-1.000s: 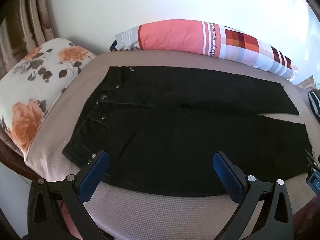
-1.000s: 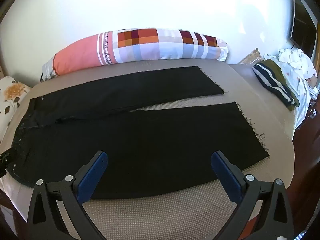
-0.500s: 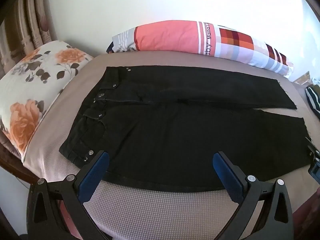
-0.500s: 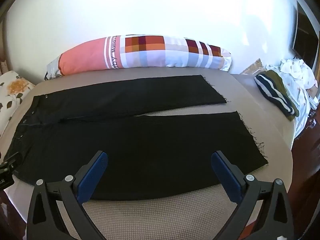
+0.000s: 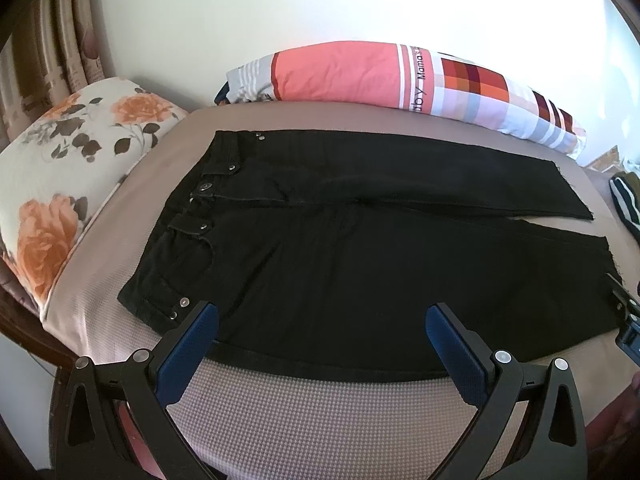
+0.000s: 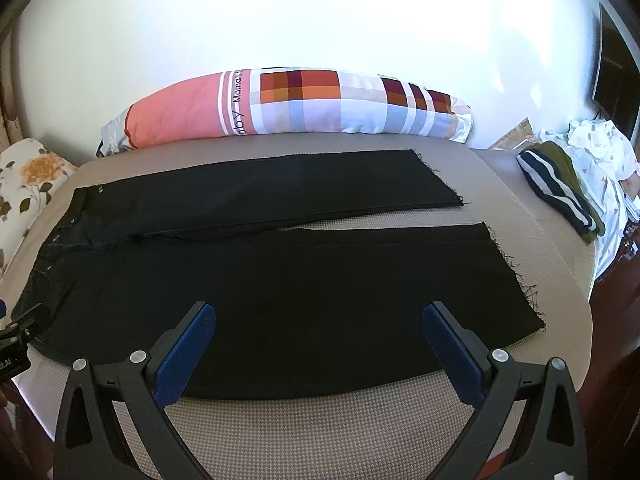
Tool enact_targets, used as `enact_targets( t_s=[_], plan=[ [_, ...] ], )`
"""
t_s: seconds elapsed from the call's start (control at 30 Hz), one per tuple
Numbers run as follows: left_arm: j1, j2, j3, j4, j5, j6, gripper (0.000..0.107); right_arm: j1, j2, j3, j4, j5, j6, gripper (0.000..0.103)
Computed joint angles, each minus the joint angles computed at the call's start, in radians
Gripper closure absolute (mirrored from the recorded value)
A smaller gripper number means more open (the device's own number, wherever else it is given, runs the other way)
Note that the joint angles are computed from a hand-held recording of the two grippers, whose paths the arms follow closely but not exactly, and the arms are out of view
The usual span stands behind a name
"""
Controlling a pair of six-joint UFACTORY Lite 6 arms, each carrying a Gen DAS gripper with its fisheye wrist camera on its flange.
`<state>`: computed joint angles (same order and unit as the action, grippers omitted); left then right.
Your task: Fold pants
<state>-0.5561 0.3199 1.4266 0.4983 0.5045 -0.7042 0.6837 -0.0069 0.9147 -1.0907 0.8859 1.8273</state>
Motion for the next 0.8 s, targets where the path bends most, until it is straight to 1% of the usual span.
enact_targets(
  t_s=[0.17,0.27,0.8],
  plan=[
    [0.003,-0.003,-0.008,0.014,-0.004,-0.009,0.004,-0.001,0.005,0.004,-0.004,-0.001,0.001,0.000],
    [0.006,0.002,-0.002,-0.008,-0.002,0.018,0.004,-0.006,0.024,0.026,-0.003,-0.001,-0.006,0.000],
    [0.004,-0.001,-0.020,0.015,-0.014,-0.001,0.004,0.003,0.007,0.005,-0.009,-0.001,0.008,0.000]
  ],
)
